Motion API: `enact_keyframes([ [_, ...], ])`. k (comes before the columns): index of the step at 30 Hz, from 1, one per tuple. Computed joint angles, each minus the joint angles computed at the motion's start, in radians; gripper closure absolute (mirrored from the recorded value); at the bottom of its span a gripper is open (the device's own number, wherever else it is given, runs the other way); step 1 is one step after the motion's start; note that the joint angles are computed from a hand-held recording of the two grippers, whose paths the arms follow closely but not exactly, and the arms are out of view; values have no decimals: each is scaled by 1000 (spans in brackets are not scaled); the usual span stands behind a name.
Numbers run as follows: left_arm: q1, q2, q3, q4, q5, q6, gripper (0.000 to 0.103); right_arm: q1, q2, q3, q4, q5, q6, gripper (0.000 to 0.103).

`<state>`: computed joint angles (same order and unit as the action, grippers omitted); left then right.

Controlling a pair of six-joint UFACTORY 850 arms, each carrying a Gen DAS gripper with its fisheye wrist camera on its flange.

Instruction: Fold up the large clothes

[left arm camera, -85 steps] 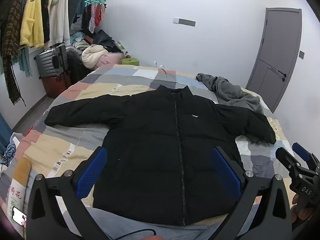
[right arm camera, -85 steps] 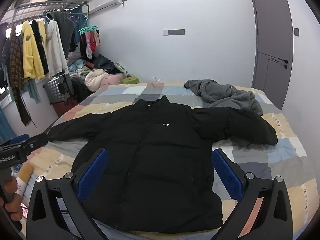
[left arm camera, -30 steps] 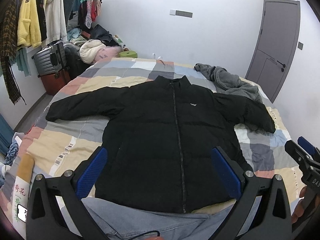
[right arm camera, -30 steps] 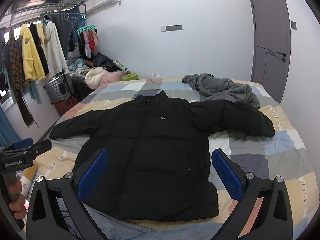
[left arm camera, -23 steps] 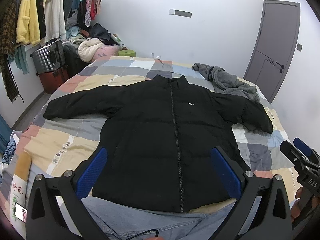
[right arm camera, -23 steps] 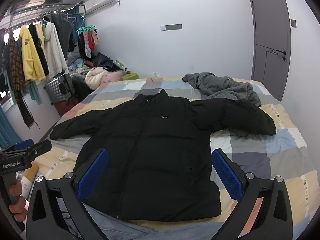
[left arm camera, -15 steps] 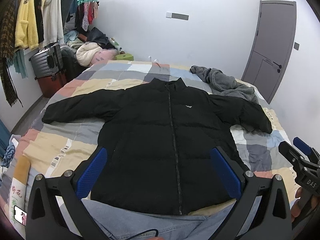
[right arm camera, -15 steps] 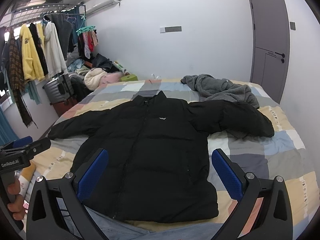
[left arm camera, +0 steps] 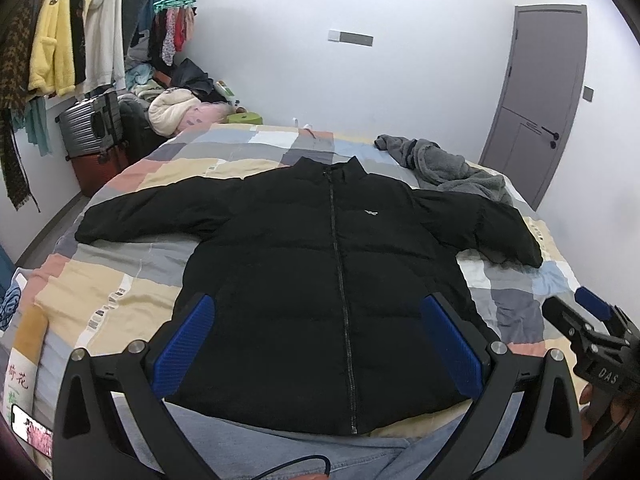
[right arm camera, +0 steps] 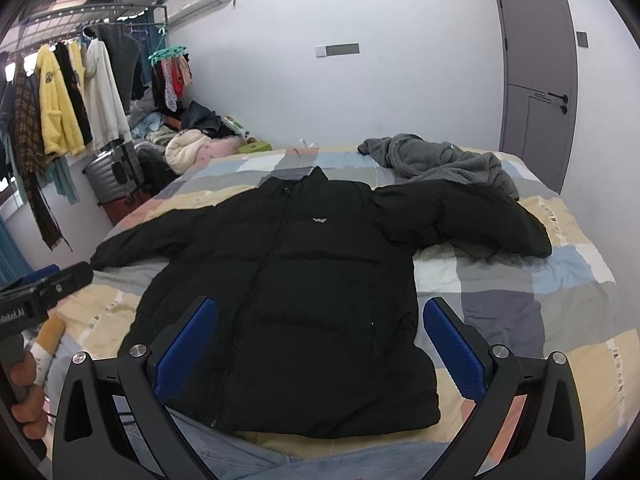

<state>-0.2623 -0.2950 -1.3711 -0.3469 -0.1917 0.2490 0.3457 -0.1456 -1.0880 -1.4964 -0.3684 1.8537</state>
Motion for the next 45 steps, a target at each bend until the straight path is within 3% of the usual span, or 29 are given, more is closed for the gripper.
enact_keyframes([
  [3,1,-11,-14,-18,-11,23,0,-5,-2,2,-9,-3,9,0],
  [11,-5,-47,-60,132,14,-99,0,-32,-31,-18,-60,-2,52,0],
  [14,-14,-75,-96,303,14,-256,0,-49,-52,-41,-80,2,47,0],
  [16,-14,-97,-127,266,8,-212,0,-61,-66,-64,-101,-15,46,0],
  [18,-8,-125,-171,108,-11,-46,0,-80,-74,-84,-131,4,73,0],
  [21,0,-159,-225,10,-36,62,0,-104,-95,-122,-162,15,100,0],
  [30,7,-312,-414,85,-72,-15,0,-158,-211,-231,-75,56,-2,0],
  [33,17,-387,-480,15,-71,47,0,-188,-257,-256,-164,83,104,0],
  [36,26,-470,-550,0,-77,68,0,-202,-307,-288,-206,32,162,0],
  [41,28,-510,-542,149,30,-44,0,-254,-374,-328,-241,61,210,0],
  [45,41,-553,-587,144,23,-68,0,-280,-420,-367,-57,41,10,0],
])
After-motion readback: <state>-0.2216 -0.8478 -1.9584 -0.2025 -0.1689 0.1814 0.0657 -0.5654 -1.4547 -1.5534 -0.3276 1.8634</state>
